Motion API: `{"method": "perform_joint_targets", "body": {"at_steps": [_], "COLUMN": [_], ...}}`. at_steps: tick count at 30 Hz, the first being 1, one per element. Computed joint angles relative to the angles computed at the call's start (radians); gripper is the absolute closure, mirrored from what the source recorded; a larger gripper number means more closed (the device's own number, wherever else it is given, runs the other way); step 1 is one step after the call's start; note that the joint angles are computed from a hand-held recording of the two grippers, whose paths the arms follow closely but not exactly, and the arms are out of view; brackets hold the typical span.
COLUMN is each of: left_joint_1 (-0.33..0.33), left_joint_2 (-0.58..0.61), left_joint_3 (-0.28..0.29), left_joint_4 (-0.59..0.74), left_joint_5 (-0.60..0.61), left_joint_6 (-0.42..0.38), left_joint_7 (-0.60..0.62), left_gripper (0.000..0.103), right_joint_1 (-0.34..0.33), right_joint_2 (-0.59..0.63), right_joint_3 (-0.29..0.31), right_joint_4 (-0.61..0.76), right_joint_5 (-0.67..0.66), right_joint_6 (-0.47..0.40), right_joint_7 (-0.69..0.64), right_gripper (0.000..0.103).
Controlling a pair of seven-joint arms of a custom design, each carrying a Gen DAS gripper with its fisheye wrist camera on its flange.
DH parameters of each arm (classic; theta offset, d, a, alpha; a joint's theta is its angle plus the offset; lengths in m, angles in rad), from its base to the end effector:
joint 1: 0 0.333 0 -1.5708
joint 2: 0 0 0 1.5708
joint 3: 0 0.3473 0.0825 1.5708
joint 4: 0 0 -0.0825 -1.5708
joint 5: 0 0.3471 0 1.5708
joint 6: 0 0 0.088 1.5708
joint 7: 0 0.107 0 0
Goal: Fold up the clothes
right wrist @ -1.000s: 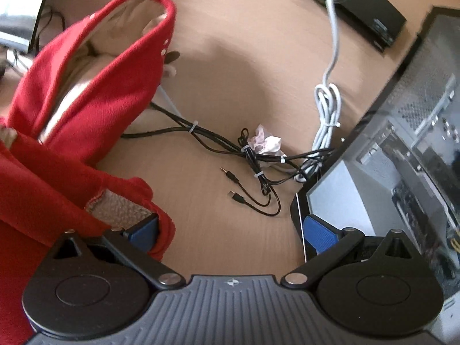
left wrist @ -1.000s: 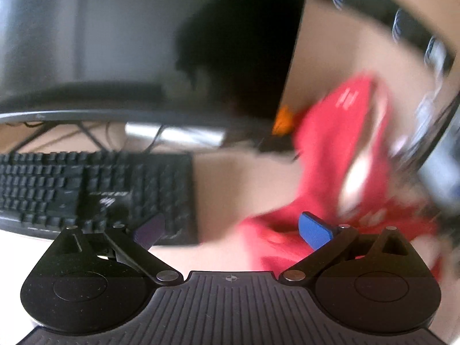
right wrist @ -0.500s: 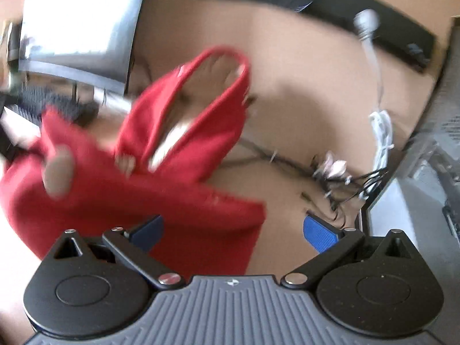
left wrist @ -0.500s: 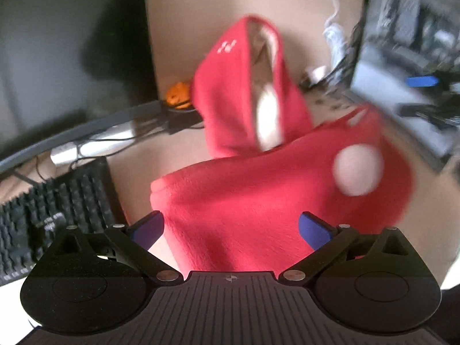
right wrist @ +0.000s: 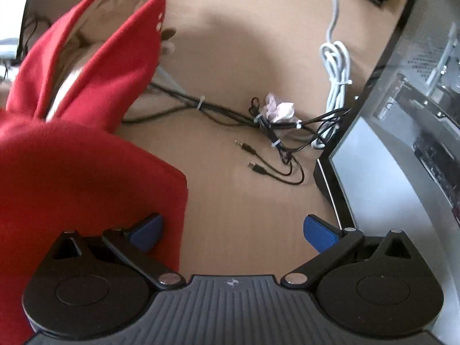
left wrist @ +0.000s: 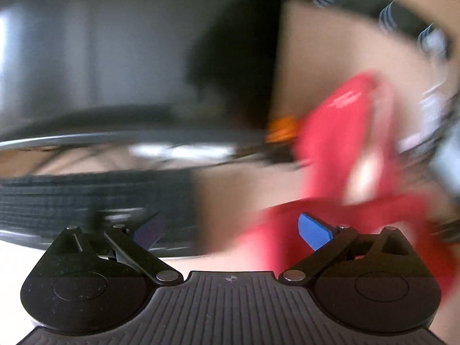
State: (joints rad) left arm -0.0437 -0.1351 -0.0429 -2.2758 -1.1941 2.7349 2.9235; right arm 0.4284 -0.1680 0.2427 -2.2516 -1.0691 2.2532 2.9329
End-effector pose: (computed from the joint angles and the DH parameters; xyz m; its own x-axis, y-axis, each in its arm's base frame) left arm 0.4926 -0.0077 0.5107 -0.4718 -0.8766 0.0948 -0.5838 0.2300 -0.7786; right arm 0.3865 0.2832 0.5112 -0.1732 -0.9377 0.3012 -0.6697 -0.1121 -0.7341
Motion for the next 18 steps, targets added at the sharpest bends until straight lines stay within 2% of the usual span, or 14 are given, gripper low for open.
{"method": "perform_joint_targets", "body": {"at_steps": [2, 3, 5, 6, 8, 9, 11, 13, 15, 18], "left_joint_1": [-0.008, -0.025, -0.029, -0.041, -0.064, -0.072, -0.083, -0.086, -0.085, -0.083], "left_joint_2": [-0.036, -0.047, -0.043, -0.024, 0.027, 0.057, 0.100, 0.126, 0.132, 0.135], "left_joint_3": [0.018, 0.029, -0.009, -0.036, -0.076, -0.089, -0.104, -0.110, -0.116, -0.122], "left_joint_4": [-0.014, -0.024, -0.050, -0.060, -0.064, -0.061, -0.058, -0.057, -0.054, -0.054], "left_joint_5": [-0.049, -0.059, -0.075, -0.077, -0.057, -0.031, 0.013, 0.038, 0.043, 0.050], "left_joint_6": [-0.140, -0.188, -0.161, -0.088, 0.037, 0.089, 0.155, 0.189, 0.195, 0.202], "left_joint_7": [0.042, 0.059, 0.107, 0.109, 0.080, 0.044, -0.015, -0.055, -0.067, -0.067], "left_gripper": [0.001, 0.001, 0.001, 0.001, 0.001, 0.001, 0.001, 0.000, 0.000, 0.000], "right_joint_1": [0.003, 0.001, -0.017, -0.035, -0.075, -0.089, -0.072, -0.034, -0.035, -0.019], "right_joint_2": [-0.042, -0.071, -0.113, -0.110, -0.071, -0.041, 0.024, 0.074, 0.079, 0.082], "right_joint_3": [0.004, -0.005, -0.026, -0.028, -0.009, 0.005, 0.023, -0.007, -0.004, -0.028], "right_joint_4": [-0.010, -0.025, -0.054, -0.059, -0.050, -0.039, -0.021, -0.025, -0.031, -0.030], "right_joint_5": [-0.040, -0.053, -0.085, -0.118, -0.201, -0.234, -0.180, -0.105, -0.154, -0.096], "right_joint_6": [0.062, 0.144, 0.362, 0.462, 0.597, 0.617, 0.536, 0.512, 0.509, 0.522], "right_joint_7": [0.055, 0.081, 0.151, 0.212, 0.332, 0.365, 0.311, 0.277, 0.334, 0.269], "right_gripper": [0.000, 0.000, 0.000, 0.000, 0.000, 0.000, 0.000, 0.000, 0.000, 0.000]}}
